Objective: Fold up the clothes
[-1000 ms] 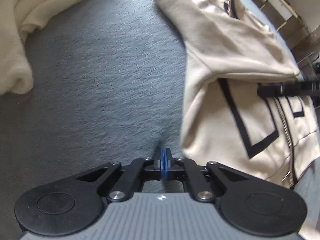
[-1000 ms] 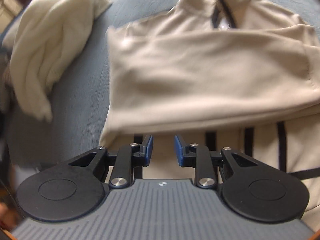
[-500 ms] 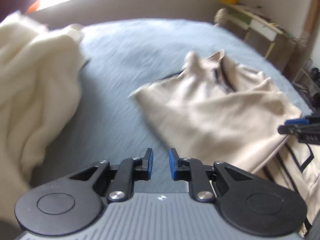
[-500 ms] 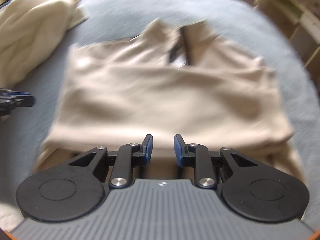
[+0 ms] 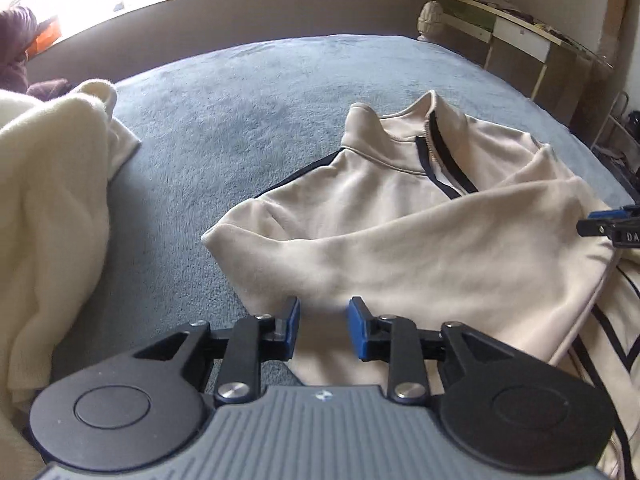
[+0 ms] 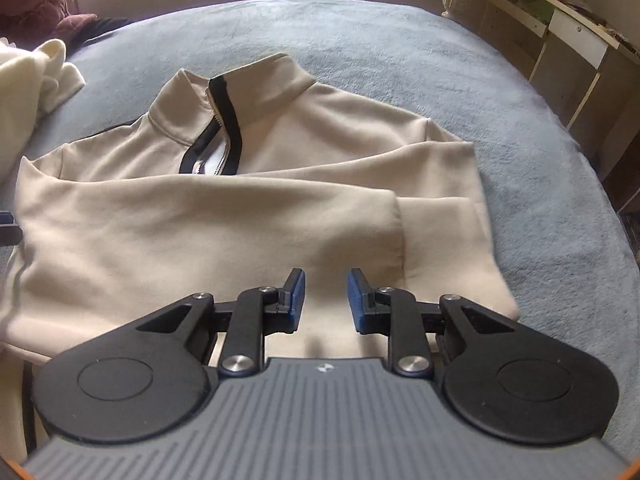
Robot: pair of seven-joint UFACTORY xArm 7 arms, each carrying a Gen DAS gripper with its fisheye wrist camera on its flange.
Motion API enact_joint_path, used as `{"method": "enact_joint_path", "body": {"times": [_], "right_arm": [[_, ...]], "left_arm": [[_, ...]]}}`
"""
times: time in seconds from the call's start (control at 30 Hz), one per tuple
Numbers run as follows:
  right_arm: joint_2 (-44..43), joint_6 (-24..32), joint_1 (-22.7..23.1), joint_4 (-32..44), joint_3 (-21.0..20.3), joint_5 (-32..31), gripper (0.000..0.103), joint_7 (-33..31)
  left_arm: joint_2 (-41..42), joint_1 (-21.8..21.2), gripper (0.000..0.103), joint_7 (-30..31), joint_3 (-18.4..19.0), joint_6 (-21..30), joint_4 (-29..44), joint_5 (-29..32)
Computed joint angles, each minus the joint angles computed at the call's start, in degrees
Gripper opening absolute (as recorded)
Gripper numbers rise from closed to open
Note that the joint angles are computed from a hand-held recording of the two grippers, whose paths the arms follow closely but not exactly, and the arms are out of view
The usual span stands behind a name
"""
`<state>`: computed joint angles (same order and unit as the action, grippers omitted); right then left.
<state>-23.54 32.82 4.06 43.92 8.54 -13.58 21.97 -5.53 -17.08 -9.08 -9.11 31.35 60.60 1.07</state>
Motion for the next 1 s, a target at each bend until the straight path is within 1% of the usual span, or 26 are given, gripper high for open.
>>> {"method": "enact_joint_path", "body": {"times": [0.03,0.07,0.1,0.17,0.2,0.23,0.27,0.37,0.4,0.47,0.53,0.57,0.67,0.73,0.8,0.87,0.93,1.0], "right_arm": [[0.6,-0.3,-0.8,-0.1,-0.2,-1.1,0.021,-0.2],[1.5,-0.4,-1.8,-0.1,-0.2,-2.4,0.021,-0.1],[2.6,-0.1,-2.5,-0.1,-0.8,-2.6,0.021,0.0],[3.2,-2.6,-1.7,-1.7,-3.7,0.6,0.021,-2.7],[2.9,-2.8,-1.5,-1.6,-4.1,1.2,0.021,-3.8],[2.7,-2.2,-1.5,-1.1,-4.1,1.5,0.020,-4.7],[2.4,-2.9,-1.5,-1.0,-4.2,1.9,0.021,-5.4],[1.5,-6.8,-1.5,-1.3,-4.9,3.3,0.021,-7.6],[2.2,-7.8,-2.0,-1.0,-4.8,3.3,0.021,-7.8],[4.8,-9.5,-3.1,-0.3,-4.8,3.3,0.021,-7.7],[7.9,-10.7,-3.2,0.2,-5.7,5.3,0.021,-7.7],[8.5,-11.6,-3.1,0.1,-6.0,6.4,0.021,-7.4],[6.1,-11.7,-2.9,-0.4,-6.6,8.9,0.021,-7.6],[3.0,-12.2,-2.9,-2.0,-7.7,11.3,0.022,-7.4],[-0.1,-12.4,-3.6,-3.7,-8.9,13.3,0.023,-7.1],[-1.5,-12.6,-2.3,-4.4,-11.4,16.2,0.024,-9.9],[-1.0,-11.6,-0.4,-3.7,-13.9,19.3,0.031,-14.3],[1.1,-10.4,0.1,-2.1,-14.3,20.4,0.035,-18.3]], "left_arm": [[2.0,0.5,0.029,-3.2,-0.1,1.9,1.9,1.0],[4.0,0.9,0.030,-6.8,-0.1,3.9,3.6,3.3],[5.1,1.1,0.032,-9.0,0.2,5.0,4.5,4.6],[5.2,1.2,0.034,-10.5,0.7,5.7,4.9,4.7],[4.7,1.2,0.034,-10.9,0.8,6.3,5.2,5.6],[3.9,1.2,0.033,-11.0,0.8,6.0,5.0,6.7],[3.1,1.2,0.032,-11.1,0.8,5.7,4.9,7.7],[2.9,1.4,0.032,-11.1,0.6,2.9,5.3,10.1],[4.2,1.4,0.033,-12.4,0.4,2.9,6.5,12.3],[8.1,1.1,0.036,-16.3,0.4,5.3,9.8,16.6],[11.2,0.4,0.038,-20.3,1.4,8.5,12.2,19.2],[11.7,0.1,0.044,-21.6,1.8,9.4,12.7,19.7],[10.2,-0.2,0.045,-23.5,2.5,9.3,12.0,20.0],[8.4,-0.3,0.045,-25.2,2.5,9.5,11.1,21.9],[6.1,-0.3,0.048,-25.5,2.1,9.1,9.6,23.4],[4.3,-0.2,0.060,-24.3,1.4,8.0,8.1,23.2],[3.6,-0.4,0.064,-19.6,0.6,6.9,7.5,19.0],[3.3,-0.9,0.064,-15.3,0.0,5.9,7.0,15.1]]}}
